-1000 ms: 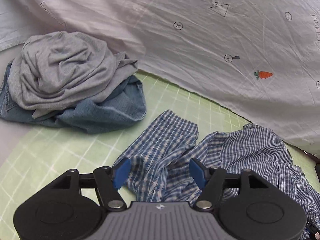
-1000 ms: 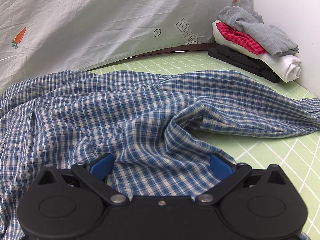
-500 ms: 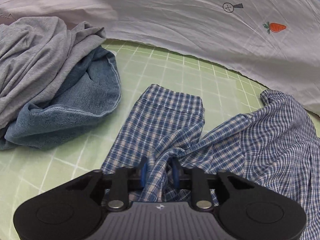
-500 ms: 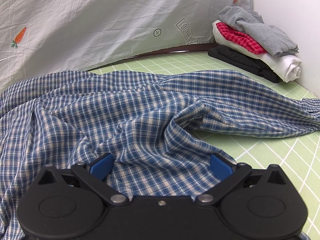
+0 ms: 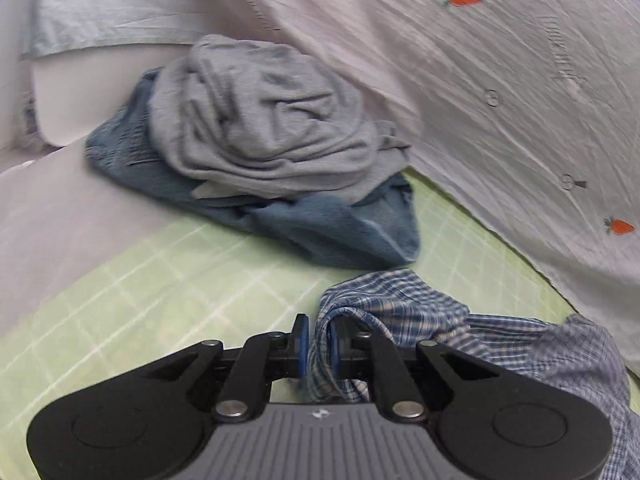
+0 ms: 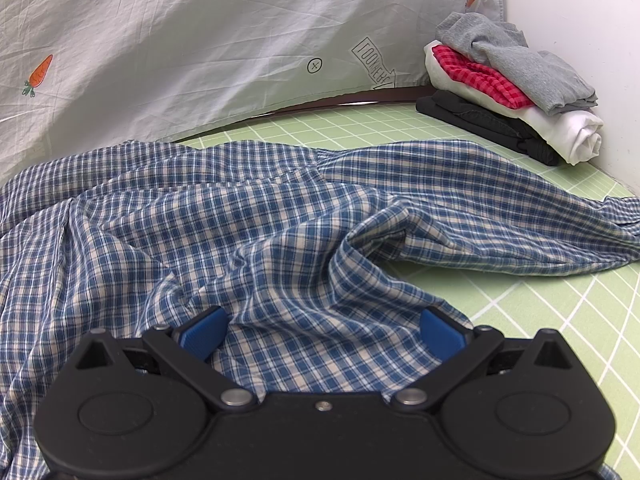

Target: Fold clothes

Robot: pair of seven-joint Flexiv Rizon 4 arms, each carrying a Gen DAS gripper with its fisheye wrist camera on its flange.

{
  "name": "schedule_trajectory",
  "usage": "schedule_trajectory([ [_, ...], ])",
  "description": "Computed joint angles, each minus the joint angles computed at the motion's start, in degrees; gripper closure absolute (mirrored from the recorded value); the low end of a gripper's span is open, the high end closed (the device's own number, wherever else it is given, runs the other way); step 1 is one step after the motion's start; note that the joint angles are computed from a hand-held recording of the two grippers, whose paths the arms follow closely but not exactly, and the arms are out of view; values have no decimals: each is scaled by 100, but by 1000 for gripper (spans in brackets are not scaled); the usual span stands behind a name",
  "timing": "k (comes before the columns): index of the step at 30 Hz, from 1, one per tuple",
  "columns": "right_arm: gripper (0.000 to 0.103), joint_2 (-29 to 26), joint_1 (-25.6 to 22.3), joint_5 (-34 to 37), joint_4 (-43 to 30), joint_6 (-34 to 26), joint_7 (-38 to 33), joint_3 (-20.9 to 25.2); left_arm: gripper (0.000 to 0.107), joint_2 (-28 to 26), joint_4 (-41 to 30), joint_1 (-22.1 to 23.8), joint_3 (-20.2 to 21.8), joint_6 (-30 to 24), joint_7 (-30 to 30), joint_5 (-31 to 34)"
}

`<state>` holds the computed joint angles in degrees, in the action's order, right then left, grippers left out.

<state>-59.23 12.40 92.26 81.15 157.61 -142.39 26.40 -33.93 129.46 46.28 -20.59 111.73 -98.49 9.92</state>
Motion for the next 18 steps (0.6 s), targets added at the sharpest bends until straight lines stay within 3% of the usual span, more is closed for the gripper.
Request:
schedule_trajectory([
  [2, 0, -3, 4, 1, -2, 2, 3, -1, 90, 218, 138, -320, 483, -313, -114, -354],
  [3, 0, -5, 6, 2, -4, 5, 3, -1, 84, 226, 173, -240, 467, -391, -201, -348],
  [6, 0, -11, 8, 2, -9, 8, 9, -1, 79, 209, 373, 597, -266, -511, 71, -290],
  [8, 0, -11, 7, 1, -6, 8, 11, 0, 74, 240, 391, 662, -358, -401, 280, -178],
  [10, 0, -13, 10, 4, -8, 13, 12, 1, 56, 206, 355, 871, -645, -336, 443, 8],
  [13, 0, -16, 14, 6, -12, 21, 17, 3, 42, 86, 285, 1367, -1306, -329, 662, 307],
  [15, 0, -17, 15, 8, -15, 26, 17, 4, 34, -10, 164, 1432, -1527, -316, 871, 430],
  [16, 0, -19, 16, 9, -18, 30, 16, 5, 28, -72, 46, 1328, -1503, -377, 1040, 466],
  [18, 0, -22, 19, 9, -21, 36, 18, 7, 27, -219, -263, 966, -1329, -639, 1512, 465],
])
